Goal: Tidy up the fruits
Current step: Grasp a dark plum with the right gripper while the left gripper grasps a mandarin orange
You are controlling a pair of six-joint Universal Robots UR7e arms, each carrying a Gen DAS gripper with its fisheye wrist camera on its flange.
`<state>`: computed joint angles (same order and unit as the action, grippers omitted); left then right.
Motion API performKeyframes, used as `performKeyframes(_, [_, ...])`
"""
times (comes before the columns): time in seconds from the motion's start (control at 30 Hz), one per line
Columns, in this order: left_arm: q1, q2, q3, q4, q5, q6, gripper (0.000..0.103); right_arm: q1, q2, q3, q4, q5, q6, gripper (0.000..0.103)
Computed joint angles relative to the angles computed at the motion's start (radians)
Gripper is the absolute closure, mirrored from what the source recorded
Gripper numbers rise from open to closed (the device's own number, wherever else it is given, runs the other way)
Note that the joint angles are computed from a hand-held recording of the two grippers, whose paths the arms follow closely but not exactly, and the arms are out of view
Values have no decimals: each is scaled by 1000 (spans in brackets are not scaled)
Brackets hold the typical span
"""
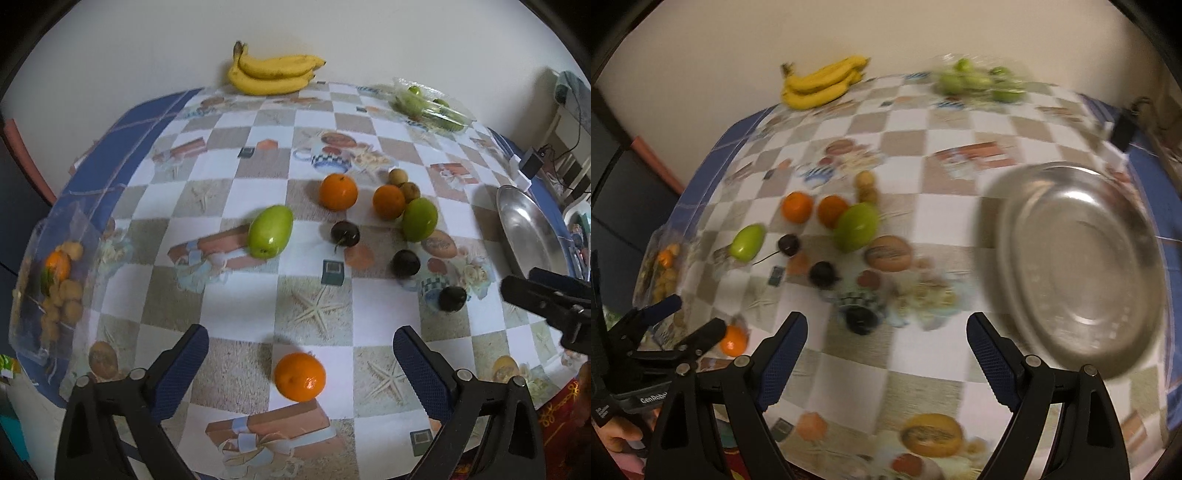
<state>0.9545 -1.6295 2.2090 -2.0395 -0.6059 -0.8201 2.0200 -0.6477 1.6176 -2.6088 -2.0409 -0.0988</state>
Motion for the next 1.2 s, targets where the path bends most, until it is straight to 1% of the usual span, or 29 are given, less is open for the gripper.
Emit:
performKeyframes(0.1, [25,1,2,-1,-32,-1,14,3,29,-25,44,0,2,16])
performKeyframes(0.17, [40,3,5,-14,-55,6,16,4,47,-40,68,-9,7,22])
performKeyframes(0.2, [48,4,10,-31,-71,15,18,3,54,-47,82,-13,11,29])
performKeyframes(0.23, [54,6,11,-41,-81,22,21,2,64,-57,95,-15,15,32])
performKeyframes(0.3, [67,9,11,-50,-99,27,26,-1,75,-67,112,-13,18,34])
performKeyframes(0.4, [81,13,7,-50,-116,28,30,0,92,-86,134,-23,19,45])
performKeyframes(0.57, [103,17,0,-59,-148,41,40,-6,114,-112,181,-37,42,51])
performKeyframes(0.63, [110,17,-1,-67,-160,48,49,-8,120,-120,198,-42,51,57])
performKeyframes(0.7, [116,19,-2,-67,-166,48,54,-8,125,-125,205,-47,54,58])
performKeyframes(0.83, [123,18,-1,-85,-189,65,63,-7,135,-136,216,-46,48,69])
performKeyframes(0.9, [122,16,-1,-83,-189,65,63,-4,140,-139,216,-51,41,73])
performKeyframes(1.07, [117,23,-13,-60,-180,57,64,4,153,-148,212,-62,31,74])
performKeyframes(1.2, [108,38,-43,-38,-172,56,64,5,135,-132,193,-45,25,74])
